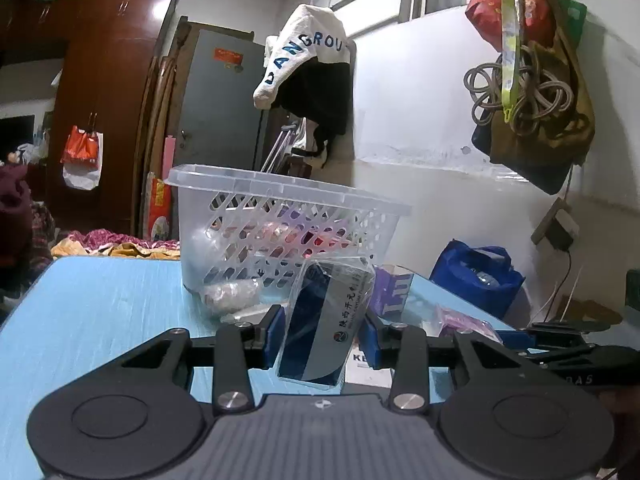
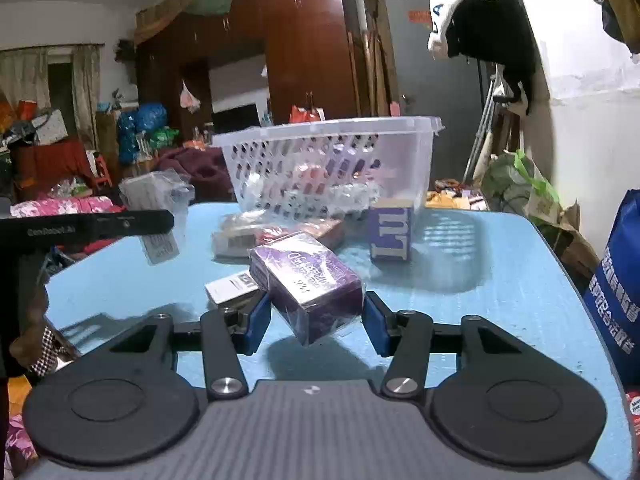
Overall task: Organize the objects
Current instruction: 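Carry both packs over the basket and open both tools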
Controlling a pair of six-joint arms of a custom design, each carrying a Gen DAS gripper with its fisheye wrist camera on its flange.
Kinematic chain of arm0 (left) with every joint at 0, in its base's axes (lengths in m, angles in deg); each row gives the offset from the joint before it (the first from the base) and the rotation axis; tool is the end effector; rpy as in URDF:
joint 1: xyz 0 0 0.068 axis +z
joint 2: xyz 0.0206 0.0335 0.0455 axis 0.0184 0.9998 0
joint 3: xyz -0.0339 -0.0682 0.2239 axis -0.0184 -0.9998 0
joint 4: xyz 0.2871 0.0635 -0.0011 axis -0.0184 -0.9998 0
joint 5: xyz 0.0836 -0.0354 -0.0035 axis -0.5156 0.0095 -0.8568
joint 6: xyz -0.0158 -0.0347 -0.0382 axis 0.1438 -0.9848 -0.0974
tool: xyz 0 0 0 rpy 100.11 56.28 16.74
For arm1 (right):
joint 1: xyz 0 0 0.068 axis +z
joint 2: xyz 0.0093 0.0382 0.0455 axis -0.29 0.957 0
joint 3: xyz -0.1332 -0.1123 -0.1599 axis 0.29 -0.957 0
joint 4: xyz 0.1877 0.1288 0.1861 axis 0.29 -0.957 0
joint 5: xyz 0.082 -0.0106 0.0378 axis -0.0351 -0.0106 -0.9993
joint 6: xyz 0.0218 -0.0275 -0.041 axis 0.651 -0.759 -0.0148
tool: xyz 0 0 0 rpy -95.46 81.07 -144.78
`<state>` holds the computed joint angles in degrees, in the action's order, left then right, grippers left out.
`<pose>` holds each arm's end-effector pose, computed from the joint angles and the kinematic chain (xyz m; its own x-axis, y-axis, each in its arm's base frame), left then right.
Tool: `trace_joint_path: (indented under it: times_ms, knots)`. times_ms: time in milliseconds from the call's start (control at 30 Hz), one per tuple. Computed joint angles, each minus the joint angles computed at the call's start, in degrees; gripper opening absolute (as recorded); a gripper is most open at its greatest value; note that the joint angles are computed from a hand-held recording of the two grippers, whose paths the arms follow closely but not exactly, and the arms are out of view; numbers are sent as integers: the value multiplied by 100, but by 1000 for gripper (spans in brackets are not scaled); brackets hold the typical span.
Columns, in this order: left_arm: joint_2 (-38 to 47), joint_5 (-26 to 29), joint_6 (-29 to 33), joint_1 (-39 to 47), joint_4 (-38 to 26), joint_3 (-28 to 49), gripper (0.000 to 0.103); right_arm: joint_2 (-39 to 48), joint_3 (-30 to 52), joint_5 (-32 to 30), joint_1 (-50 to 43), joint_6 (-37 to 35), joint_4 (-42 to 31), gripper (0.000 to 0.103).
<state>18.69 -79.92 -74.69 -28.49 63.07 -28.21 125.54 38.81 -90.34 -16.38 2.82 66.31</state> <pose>0.3145 -0.1777 0.0983 -0.3094 -0.0399 -0.9501 0.4309 0.8848 -0.1775 0.2794 0.0168 0.0899 -0.3541 -0.0689 -0.9326 -0.4116 0.9070 0.0893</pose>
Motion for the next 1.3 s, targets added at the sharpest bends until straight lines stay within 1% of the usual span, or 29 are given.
trace_joint_path:
  times_ms: [100, 167, 200, 333, 433, 633, 700, 767, 833, 867, 933, 967, 1033, 1100, 1133, 1167, 1200, 1300]
  knots:
    - [27, 69, -61, 25, 146, -128, 44, 190, -150, 155, 188, 60, 495, 54]
    - [55, 57, -58, 1, 306, -235, 44, 436, -235, 125, 205, 135, 925, 54]
    - [37, 64, -65, 6, 365, -307, 44, 542, -212, 103, 208, 193, 1010, 54]
    - [31, 84, -115, 35, 611, -425, 44, 576, -196, 46, 171, 324, 1112, 54]
    - [83, 223, -192, 92, 855, -481, 44, 493, -294, 56, 166, 413, 1274, 54]
    - [12, 297, -312, 160, 1103, -551, 44, 351, -396, -80, 68, 674, 1534, 54]
    - [-282, 372, -300, 274, 775, -345, 43, 93, -278, -68, 87, 661, 1296, 54]
    - [-523, 511, -169, 427, 328, 142, 44, -216, 55, 29, 154, 588, 892, 54]
    - [-489, 637, -94, 584, -641, 1110, 44, -288, 761, 83, 194, 489, 346, 54]
    - [-332, 675, -87, 651, -1113, 1671, 44, -214, 1143, 197, 238, 421, 101, 54]
    - [233, 499, 60, 706, -2085, 2962, 43, 228, 2256, 535, 383, 169, -630, 54]
    - [568, 395, 38, 726, -2480, 3557, 41, 518, 2808, 619, 434, 79, -986, 54]
    - [1346, 423, -153, 800, -3337, 4820, 37, 1208, 3924, 866, 564, -62, -1686, 54]
    - [1994, 318, -230, 808, -3954, 5754, 32, 1871, 4831, 1187, 690, -208, -2255, 54]
    - [2125, 281, -218, 802, -4094, 5912, 32, 2135, 5163, 1249, 710, -197, -2507, 54]
    - [2134, 348, -209, 812, -4106, 5858, 32, 2250, 5290, 1165, 684, -146, -2641, 54]
    - [1994, 453, -154, 830, -3889, 5536, 32, 2273, 5273, 1047, 649, -92, -2639, 54]
    - [1296, 193, 121, 730, -3163, 4172, 33, 1983, 4734, 1027, 565, -129, -2292, 54]
